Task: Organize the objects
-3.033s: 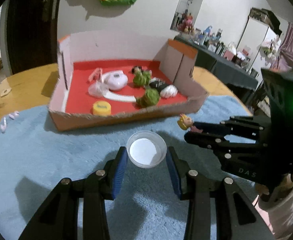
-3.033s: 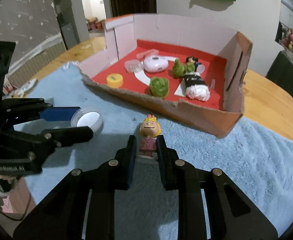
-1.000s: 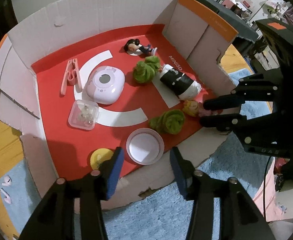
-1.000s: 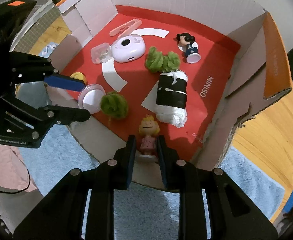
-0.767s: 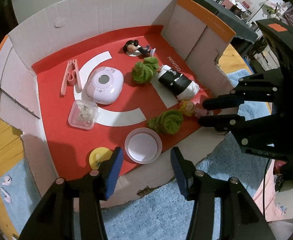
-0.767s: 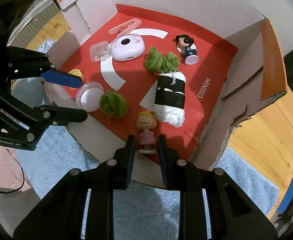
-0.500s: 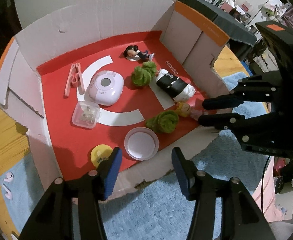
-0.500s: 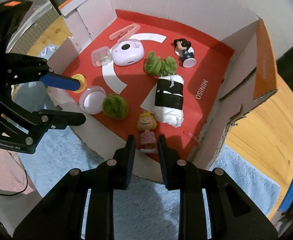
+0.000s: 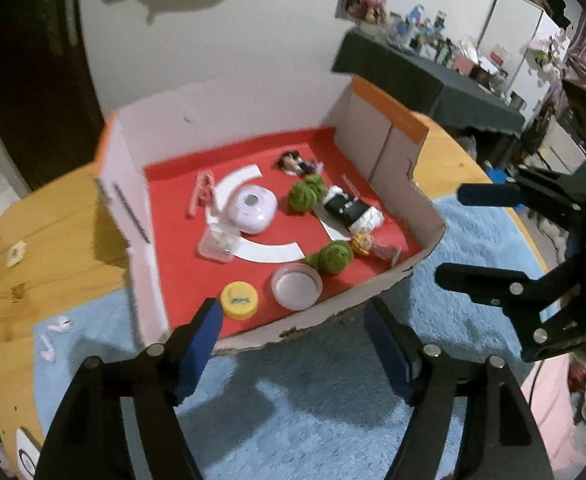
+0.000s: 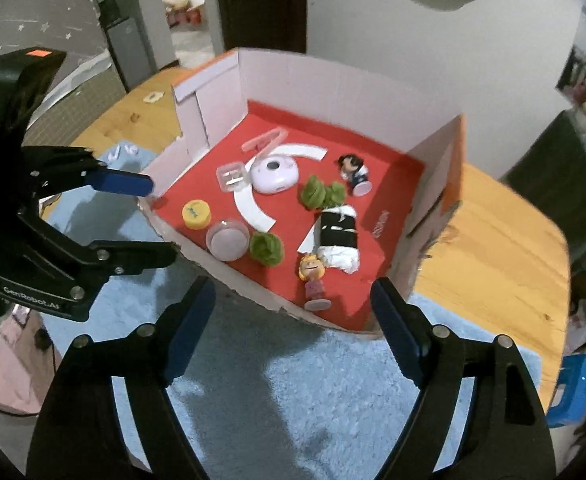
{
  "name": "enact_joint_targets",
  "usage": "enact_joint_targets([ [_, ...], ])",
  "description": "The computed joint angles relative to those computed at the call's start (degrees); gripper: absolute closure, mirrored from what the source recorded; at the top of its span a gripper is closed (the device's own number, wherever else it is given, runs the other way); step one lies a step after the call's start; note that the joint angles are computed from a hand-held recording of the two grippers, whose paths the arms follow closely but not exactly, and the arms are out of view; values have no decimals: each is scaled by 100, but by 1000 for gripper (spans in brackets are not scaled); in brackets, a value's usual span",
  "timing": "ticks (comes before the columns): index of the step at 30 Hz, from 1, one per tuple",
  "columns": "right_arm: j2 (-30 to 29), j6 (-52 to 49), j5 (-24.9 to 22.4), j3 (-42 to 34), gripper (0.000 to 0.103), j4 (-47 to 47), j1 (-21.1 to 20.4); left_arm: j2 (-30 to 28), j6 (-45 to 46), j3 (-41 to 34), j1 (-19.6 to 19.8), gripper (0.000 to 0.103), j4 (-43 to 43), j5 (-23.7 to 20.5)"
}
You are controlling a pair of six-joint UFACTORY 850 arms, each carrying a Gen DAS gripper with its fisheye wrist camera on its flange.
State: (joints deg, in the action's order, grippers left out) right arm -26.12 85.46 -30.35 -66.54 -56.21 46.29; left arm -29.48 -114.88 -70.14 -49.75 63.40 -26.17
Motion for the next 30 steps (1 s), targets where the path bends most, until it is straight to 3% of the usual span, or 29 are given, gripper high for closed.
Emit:
enact_joint_targets([
  [5, 265, 1385, -567, 298, 23, -966, 394, 170, -1185, 236, -357, 16, 721, -711],
  [8, 397, 2420, -725, 533, 13, -1544, 560, 203, -1823, 327, -607, 12, 930, -1289],
  [14, 283, 3467, -1739, 726, 11, -1900, 960, 14, -2437, 300, -871, 4, 906, -1875],
  [19, 121, 4085, -1817, 863, 11, -1939, 1051, -320, -2447, 78, -1066, 4, 632, -2407],
  [30, -208, 4731, -1523, 1030, 11, -1813, 1160, -665, -3294, 98, -1168, 4, 614, -1950],
])
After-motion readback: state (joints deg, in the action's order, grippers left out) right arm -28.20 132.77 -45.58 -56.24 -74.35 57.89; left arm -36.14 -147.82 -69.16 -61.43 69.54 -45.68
